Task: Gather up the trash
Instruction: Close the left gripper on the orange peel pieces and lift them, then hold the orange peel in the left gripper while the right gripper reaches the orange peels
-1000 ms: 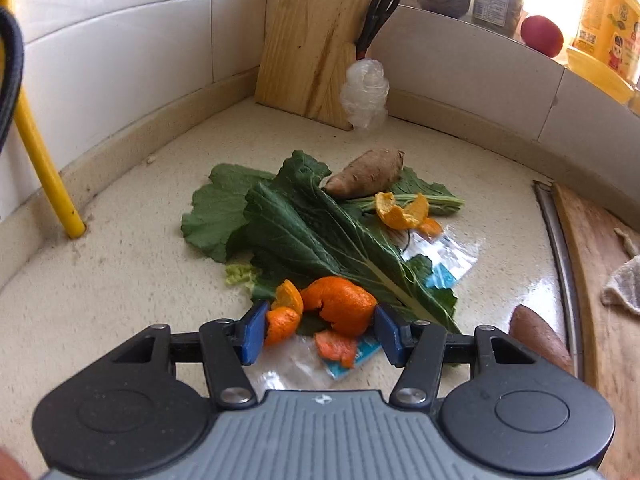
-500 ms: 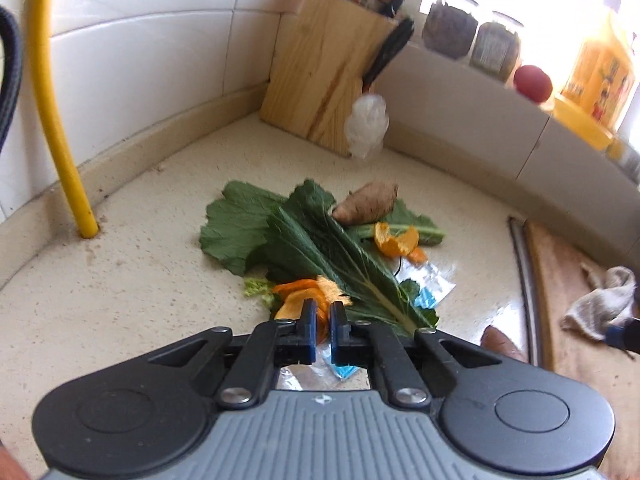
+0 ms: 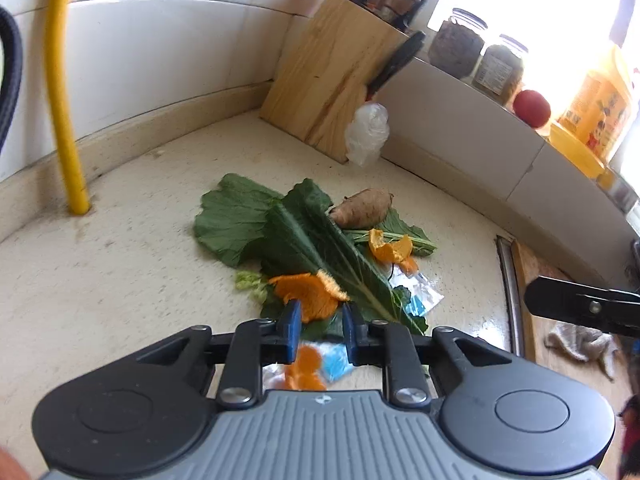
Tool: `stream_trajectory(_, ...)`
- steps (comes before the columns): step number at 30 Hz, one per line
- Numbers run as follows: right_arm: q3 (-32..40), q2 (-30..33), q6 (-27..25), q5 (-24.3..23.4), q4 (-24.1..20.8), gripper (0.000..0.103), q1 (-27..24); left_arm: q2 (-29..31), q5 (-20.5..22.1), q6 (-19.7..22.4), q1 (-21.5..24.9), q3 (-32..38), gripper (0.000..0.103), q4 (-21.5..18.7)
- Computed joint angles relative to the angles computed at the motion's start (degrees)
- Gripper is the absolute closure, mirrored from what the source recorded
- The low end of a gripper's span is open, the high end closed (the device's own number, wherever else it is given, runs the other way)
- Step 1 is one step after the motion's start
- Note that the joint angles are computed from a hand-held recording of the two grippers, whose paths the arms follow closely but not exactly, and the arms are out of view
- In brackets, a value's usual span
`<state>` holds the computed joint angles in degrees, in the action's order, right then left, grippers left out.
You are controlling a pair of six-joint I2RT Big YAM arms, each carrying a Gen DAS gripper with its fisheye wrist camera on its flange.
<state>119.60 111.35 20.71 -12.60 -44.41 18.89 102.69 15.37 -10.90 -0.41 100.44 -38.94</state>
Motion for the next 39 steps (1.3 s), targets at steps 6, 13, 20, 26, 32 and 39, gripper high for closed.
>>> stream_trajectory(6,2.6,1.7,-0.8,-1.3,-1.8,0.011,0.2,3.4,-4.1,1.8,-1.0,4.5,0.069,-1.6)
stream_trajectory(13,0.3,1.1,1.1,-2.0,-0.6,0.011,-1.1,6.9,-8.6,3.9,-2.5,9.3,0.079,-5.7)
stream_trajectory(20,-2.0,0.4,3.1,-2.5,1.1,0.011,-1.6,1.3,-4.2,2.4,0.9,6.0,0.087,-6.5)
stream_trajectory(26,-4.0,-0.8,4.6,-2.8,3.6,0.011,-2.1,-1.3,-2.9,6.2,1.4,2.7,0.086,-11.2)
stream_trajectory(32,-3.1,0.3,4.5,-4.0,2.6,0.011,-1.7,-1.5,-4.5,5.3,-0.4,-0.3,0.072,-7.3)
stream_trajectory(39,-1.5,1.2,2.1,-5.0,0.8,0.011,-1.4,-2.1,-8.1,10.1,-2.3,-2.3,0.059,-6.2)
